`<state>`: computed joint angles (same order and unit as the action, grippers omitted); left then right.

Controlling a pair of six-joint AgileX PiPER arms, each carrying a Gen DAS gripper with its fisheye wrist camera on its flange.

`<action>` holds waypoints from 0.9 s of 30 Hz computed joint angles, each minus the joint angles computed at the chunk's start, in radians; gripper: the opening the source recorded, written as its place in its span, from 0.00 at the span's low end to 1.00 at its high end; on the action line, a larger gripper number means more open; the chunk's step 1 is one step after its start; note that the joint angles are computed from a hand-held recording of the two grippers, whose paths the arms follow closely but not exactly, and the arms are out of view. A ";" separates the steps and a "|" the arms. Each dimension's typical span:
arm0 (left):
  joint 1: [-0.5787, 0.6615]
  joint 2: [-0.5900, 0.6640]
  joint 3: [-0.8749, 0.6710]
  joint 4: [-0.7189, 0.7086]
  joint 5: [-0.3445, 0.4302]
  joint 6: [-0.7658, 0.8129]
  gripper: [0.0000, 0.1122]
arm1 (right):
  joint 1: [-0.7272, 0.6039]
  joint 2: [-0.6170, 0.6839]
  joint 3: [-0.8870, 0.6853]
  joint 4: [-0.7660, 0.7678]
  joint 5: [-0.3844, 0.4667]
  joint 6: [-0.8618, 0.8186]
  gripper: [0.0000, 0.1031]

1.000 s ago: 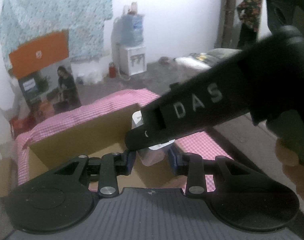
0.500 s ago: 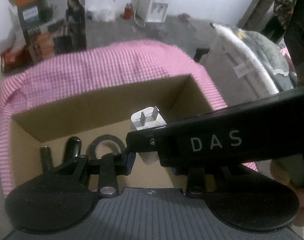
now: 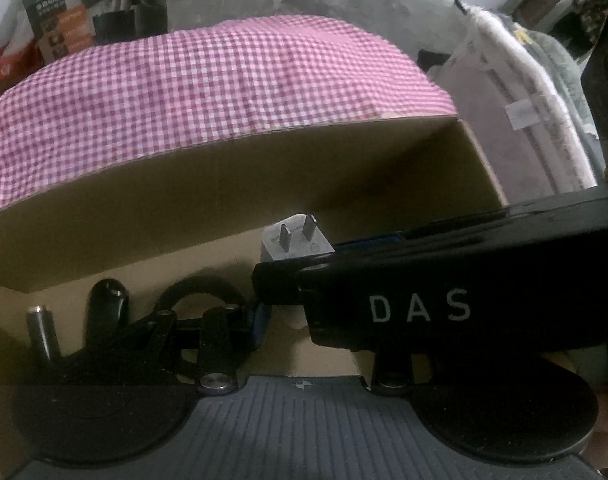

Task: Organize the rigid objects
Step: 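Carry the white charger plug over the cardboard box, then lower the charger into the box and open the right gripper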

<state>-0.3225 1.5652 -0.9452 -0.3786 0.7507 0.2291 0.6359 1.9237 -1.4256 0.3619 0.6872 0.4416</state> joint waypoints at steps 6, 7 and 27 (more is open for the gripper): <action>0.006 0.067 -0.041 0.022 -0.011 -0.011 0.32 | -0.016 0.045 -0.006 0.017 -0.039 -0.055 0.39; 0.011 0.071 -0.041 0.021 -0.012 -0.007 0.32 | -0.014 0.054 -0.014 0.013 -0.045 -0.057 0.39; -0.008 -0.128 0.012 0.082 0.002 -0.041 0.67 | 0.022 -0.028 -0.023 -0.121 -0.018 0.034 0.50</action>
<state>-0.3306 1.4374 -0.9327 -0.2969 0.7528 0.1880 0.6577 1.8959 -1.4485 0.2414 0.6691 0.4753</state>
